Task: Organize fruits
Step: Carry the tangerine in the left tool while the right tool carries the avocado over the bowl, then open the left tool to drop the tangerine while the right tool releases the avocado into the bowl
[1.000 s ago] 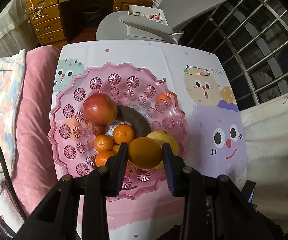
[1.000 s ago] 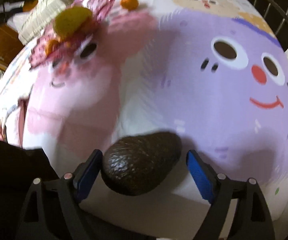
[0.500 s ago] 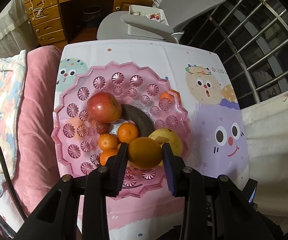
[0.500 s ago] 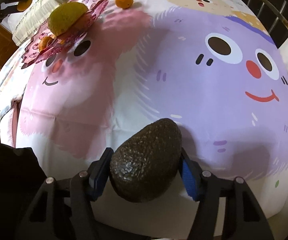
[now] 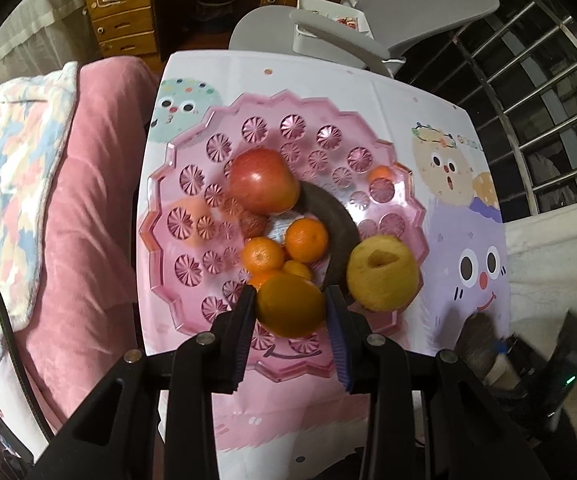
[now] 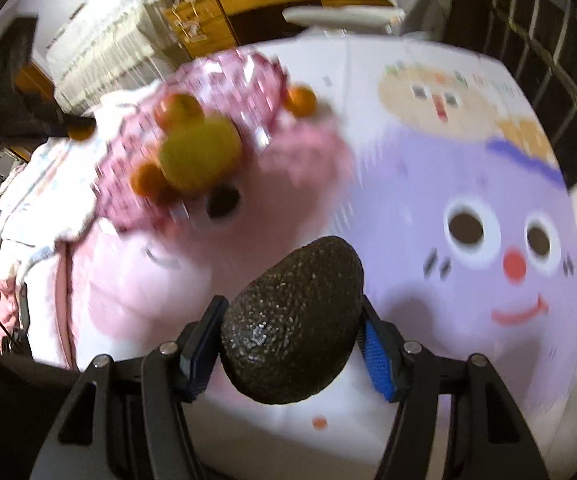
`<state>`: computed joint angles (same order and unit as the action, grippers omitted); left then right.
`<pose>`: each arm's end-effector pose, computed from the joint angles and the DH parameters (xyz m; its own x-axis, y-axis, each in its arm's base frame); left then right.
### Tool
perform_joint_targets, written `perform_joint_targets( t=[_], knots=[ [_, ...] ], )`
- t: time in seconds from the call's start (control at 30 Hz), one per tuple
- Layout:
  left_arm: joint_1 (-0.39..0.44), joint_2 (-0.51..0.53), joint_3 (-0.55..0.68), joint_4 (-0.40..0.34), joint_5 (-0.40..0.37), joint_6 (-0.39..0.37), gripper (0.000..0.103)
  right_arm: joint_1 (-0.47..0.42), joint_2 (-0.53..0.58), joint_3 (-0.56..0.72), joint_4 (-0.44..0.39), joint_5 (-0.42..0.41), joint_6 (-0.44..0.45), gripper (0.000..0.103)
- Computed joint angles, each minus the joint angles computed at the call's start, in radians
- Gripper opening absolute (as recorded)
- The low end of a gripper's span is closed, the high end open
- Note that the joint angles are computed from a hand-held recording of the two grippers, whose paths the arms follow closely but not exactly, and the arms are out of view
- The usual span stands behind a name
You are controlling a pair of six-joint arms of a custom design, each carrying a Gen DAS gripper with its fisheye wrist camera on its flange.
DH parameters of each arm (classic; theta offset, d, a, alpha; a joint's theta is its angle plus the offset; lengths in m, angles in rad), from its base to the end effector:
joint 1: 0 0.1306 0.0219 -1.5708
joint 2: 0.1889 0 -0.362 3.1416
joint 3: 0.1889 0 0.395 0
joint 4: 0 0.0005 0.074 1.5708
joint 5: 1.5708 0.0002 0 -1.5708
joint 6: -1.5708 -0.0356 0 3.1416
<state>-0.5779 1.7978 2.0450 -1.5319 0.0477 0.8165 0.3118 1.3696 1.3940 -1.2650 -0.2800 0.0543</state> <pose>0.4862 -0.3197 0.4532 -0.9561 -0.2455 -0.1599 -0.2042 0.9498 -0.2370 0.4228 0.1461 0.3998 -0.8784 -0.3379 -0.3379 -0.4284 0.8702 0.2434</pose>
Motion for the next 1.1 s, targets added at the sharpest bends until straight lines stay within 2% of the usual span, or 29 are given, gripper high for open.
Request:
perform_joint_targets(
  t=[0.2, 0.5, 0.67, 0.87, 0.97, 1.1],
  knots=[
    [0.009, -0.039, -0.095, 0.051, 0.038, 0.015, 0.033, 0.041, 0.116, 0.179, 0.018, -0.001, 0.007, 0.063],
    [-0.001, -0.083, -0.217, 0.179, 0.083, 0.046, 0.033, 0.085, 0.284, 0.404, 0.018, -0.037, 0.030, 0.063],
    [-0.011, -0.082, -0.243, 0.225, 0.085, 0.057, 0.033, 0.108, 0.378, 0.499, 0.021, -0.038, 0.044, 0.063],
    [-0.018, -0.067, -0.243, 0.236, 0.076, 0.058, 0.033, 0.126, 0.473, 0.592, -0.031, -0.028, 0.061, 0.064],
    [-0.020, -0.073, -0.256, 0.258, 0.069, 0.065, 0.035, 0.131, 0.493, 0.603, -0.043, -0.021, 0.070, 0.064],
    [-0.026, -0.071, -0.255, 0.270, 0.048, 0.079, 0.049, 0.133, 0.526, 0.628, -0.071, -0.014, 0.084, 0.064]
  ],
)
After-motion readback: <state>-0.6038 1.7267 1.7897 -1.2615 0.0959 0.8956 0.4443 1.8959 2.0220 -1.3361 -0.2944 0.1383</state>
